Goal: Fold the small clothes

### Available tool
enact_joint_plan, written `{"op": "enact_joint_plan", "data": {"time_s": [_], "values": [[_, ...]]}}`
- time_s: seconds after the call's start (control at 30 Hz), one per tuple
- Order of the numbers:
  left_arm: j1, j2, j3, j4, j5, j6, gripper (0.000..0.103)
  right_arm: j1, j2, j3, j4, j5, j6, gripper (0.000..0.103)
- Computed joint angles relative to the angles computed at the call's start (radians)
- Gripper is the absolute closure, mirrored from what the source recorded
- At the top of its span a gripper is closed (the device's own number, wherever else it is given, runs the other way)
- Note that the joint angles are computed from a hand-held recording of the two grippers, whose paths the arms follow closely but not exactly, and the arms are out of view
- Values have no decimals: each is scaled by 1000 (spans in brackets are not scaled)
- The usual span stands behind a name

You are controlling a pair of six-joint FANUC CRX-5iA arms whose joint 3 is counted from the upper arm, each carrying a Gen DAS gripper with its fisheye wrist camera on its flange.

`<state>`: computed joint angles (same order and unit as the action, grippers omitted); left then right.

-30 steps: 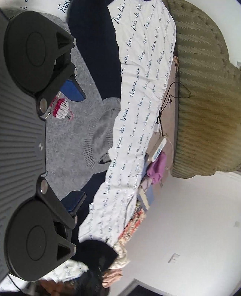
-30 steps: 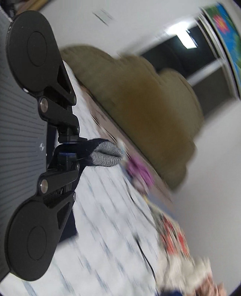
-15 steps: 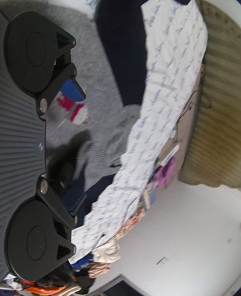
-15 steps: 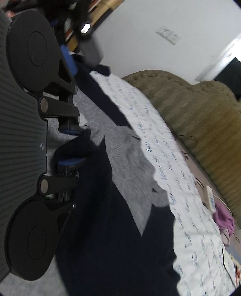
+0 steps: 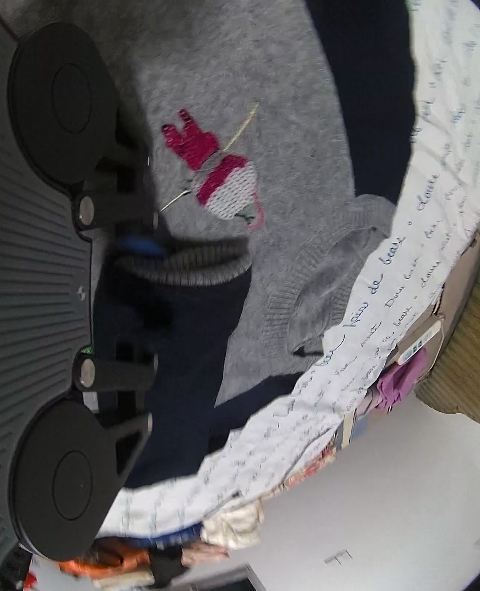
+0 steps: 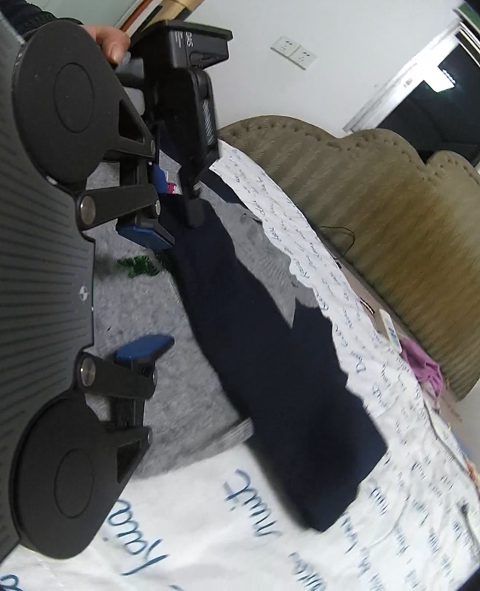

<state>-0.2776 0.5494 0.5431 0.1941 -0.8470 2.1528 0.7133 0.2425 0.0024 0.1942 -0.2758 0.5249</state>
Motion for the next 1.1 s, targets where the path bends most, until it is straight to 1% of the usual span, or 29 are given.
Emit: {"op": "enact_joint_plan", "data": {"time_s": [0.07, 0.13, 0.2, 0.3, 0.37, 0.43, 0.47, 0.5, 0.53, 0.57, 0.63, 0.67, 0.73, 0.77, 0.8, 0.87, 0.9, 0.97, 1.0, 1.03, 1.07, 1.1], "values": [[-11, 16, 51, -51, -46, 1, 95, -5, 4, -12, 3, 30, -13, 48], [-16, 20, 86, -84, -79, 0, 96, -7, 6, -25, 37, 49, -47, 47], [-17, 1, 97, -124, -92, -6, 96, -7, 4, -30, 78, 54, -66, 47], [-11, -63, 78, -222, -95, 8, 96, -11, -11, -64, 209, 80, -137, 47], [3, -106, 58, -280, -112, 29, 96, -16, -19, -76, 277, 93, -155, 47], [21, -128, 49, -330, -155, 43, 96, -25, -26, -89, 380, 97, -197, 44], [24, -127, 59, -368, -198, 52, 96, -32, -27, -94, 436, 95, -224, 42], [26, -119, 72, -396, -237, 64, 96, -36, -22, -86, 468, 83, -230, 42], [31, -112, 73, -403, -266, 70, 96, -38, -10, -63, 473, 61, -215, 42], [38, -109, 67, -394, -281, 66, 96, -39, 8, -30, 455, 38, -185, 43], [30, -97, 63, -401, -297, 57, 96, -43, 53, 54, 367, 12, -80, 43], [18, -94, 66, -430, -307, 59, 96, -45, 86, 112, 311, -15, -20, 43], [-16, -80, 97, -498, -335, 66, 96, -49, 162, 262, 157, -102, 144, 43], [-27, -72, 113, -521, -350, 63, 95, -53, 204, 336, 103, -147, 209, 42], [-34, -69, 123, -533, -359, 54, 94, -55, 251, 411, 83, -201, 247, 42], [-45, -85, 125, -569, -380, 50, 88, -56, 336, 546, 62, -313, 306, 42], [-60, -100, 122, -605, -388, 64, 88, -56, 373, 600, 66, -365, 313, 42], [-95, -137, 113, -722, -389, 126, 87, -55, 423, 673, 59, -441, 322, 43], [-115, -157, 102, -779, -377, 160, 86, -53, 428, 667, 66, -441, 309, 43], [-131, -173, 90, -821, -357, 191, 80, -51, 417, 632, 82, -411, 289, 43], [-140, -180, 84, -840, -332, 210, 69, -49, 403, 588, 108, -367, 263, 42], [-145, -181, 80, -840, -303, 212, 62, -47, 391, 549, 138, -330, 234, 42]]}}
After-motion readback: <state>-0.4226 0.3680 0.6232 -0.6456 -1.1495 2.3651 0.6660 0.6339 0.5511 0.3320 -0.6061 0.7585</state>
